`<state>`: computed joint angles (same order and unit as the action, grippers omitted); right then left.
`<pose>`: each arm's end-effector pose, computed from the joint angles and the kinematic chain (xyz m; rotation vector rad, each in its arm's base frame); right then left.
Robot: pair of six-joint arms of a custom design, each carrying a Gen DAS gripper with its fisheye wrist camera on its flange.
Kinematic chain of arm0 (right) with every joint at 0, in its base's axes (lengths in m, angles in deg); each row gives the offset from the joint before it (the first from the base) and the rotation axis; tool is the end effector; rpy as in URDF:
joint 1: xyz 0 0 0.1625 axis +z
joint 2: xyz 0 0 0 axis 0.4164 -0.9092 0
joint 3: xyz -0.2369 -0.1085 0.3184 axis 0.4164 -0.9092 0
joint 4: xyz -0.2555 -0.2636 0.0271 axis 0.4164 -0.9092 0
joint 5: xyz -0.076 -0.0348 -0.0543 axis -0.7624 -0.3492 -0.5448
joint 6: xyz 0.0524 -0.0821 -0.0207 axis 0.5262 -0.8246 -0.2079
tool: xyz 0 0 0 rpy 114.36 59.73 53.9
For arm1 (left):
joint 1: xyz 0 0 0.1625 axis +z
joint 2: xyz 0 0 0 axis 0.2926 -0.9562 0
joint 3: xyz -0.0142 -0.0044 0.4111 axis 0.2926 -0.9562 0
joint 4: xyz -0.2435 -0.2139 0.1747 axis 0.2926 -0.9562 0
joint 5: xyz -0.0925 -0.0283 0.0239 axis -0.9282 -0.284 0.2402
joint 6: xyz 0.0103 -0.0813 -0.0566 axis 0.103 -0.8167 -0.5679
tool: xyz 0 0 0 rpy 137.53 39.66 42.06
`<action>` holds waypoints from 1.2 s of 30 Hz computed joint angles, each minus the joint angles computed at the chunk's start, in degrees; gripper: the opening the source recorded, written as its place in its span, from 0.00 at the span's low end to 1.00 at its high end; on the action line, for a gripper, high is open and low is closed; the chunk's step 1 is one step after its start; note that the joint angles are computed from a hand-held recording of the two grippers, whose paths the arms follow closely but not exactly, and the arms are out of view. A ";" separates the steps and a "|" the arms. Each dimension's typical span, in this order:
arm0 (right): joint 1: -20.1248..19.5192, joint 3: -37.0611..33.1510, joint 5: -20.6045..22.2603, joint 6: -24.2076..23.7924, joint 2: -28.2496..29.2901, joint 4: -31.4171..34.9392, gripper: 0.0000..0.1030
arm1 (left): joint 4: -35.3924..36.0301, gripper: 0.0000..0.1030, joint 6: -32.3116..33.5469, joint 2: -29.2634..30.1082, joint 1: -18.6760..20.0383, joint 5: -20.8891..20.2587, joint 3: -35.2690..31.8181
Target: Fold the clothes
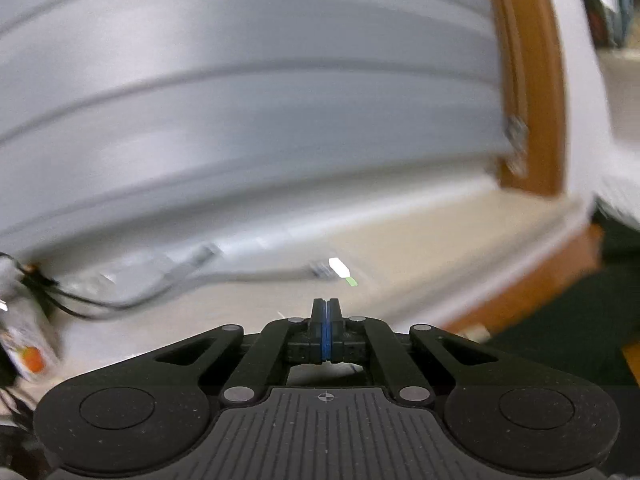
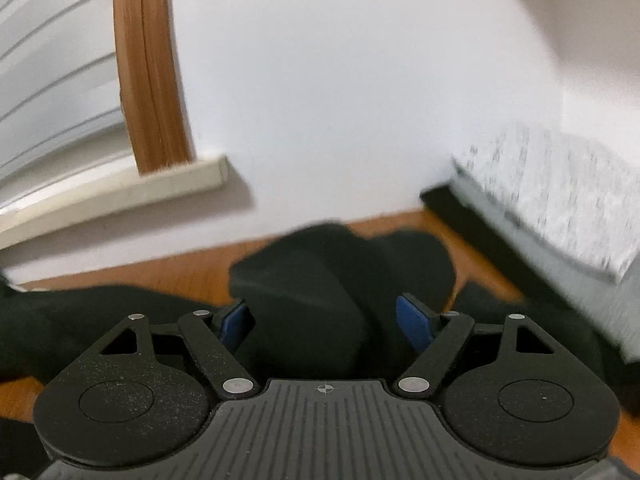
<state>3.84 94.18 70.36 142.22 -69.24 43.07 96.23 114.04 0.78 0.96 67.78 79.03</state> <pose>-0.0667 -0.2510 0.2857 0.1781 -1.9672 1.4239 -0.0907 -0.2584 0.2328 1.0272 2.0949 -1.1207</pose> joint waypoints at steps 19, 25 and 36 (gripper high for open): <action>36.54 -20.68 42.15 -4.91 19.63 0.39 0.08 | -11.36 0.06 2.90 8.01 3.24 7.34 3.86; 38.50 -26.47 41.88 17.31 17.58 -4.22 0.13 | -11.22 0.15 -2.81 9.37 -1.13 7.01 4.57; 13.56 -18.32 17.70 21.61 12.38 8.17 0.58 | -18.36 0.64 1.43 23.80 -1.67 14.53 -0.43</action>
<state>17.40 75.87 88.06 163.83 -56.85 51.25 77.88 115.47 24.58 -0.70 82.32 78.60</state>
